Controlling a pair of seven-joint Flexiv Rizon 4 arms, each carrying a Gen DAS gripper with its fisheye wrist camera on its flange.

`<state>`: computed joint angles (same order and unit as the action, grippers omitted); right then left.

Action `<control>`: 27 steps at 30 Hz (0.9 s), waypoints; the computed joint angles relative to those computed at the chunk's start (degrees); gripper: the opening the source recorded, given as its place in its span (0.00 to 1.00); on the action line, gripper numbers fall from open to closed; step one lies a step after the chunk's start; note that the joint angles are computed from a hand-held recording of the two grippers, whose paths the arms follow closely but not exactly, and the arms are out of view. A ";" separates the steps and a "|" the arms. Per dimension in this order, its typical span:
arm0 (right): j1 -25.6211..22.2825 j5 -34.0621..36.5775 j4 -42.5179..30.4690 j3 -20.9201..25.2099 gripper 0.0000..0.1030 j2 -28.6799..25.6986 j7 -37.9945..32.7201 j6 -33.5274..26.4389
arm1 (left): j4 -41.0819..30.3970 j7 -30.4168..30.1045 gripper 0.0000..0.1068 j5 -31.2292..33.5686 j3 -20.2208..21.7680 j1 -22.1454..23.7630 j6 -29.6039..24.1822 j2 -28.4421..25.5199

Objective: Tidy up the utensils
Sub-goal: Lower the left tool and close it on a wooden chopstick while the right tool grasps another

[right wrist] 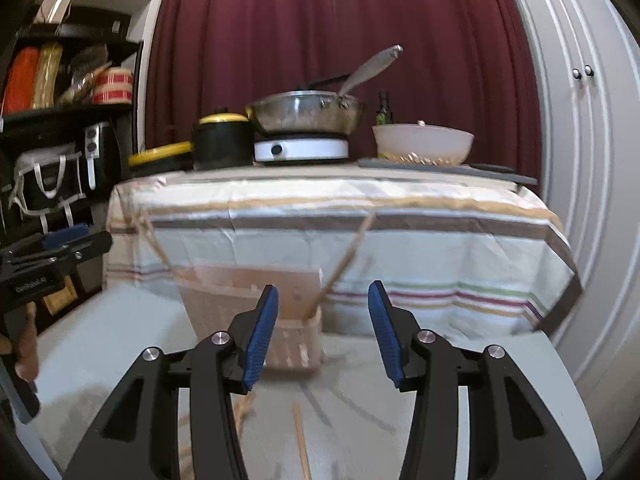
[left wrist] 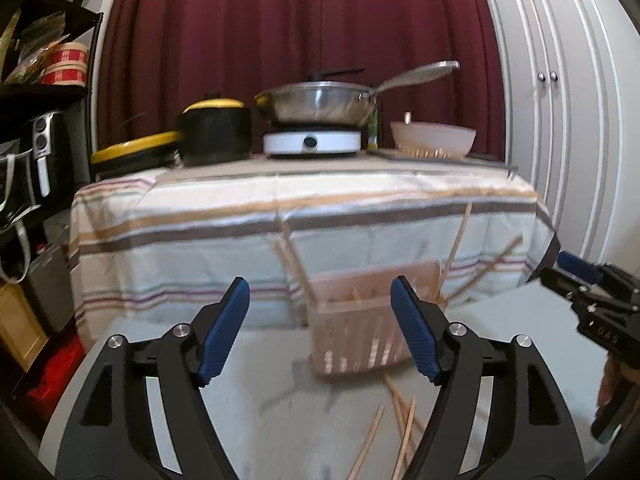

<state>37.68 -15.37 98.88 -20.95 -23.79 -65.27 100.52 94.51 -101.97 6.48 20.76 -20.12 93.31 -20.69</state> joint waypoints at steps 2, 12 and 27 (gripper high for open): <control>6.03 1.09 4.38 -6.90 0.46 1.21 0.10 1.39 | 1.77 -1.79 0.67 1.30 2.74 -2.42 -0.36 0.51; 22.93 10.55 20.54 -21.20 0.46 5.88 -7.37 2.82 | 11.33 -15.57 0.67 15.85 14.09 -13.46 -3.43 3.93; 22.88 8.47 29.94 -19.09 0.30 8.57 -4.96 -0.21 | 17.28 -25.87 0.61 29.82 6.73 -9.26 -5.88 6.06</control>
<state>60.56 -6.90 128.81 -40.04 -15.22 -70.23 100.31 111.80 -127.84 36.30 27.49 -29.38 87.43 -14.63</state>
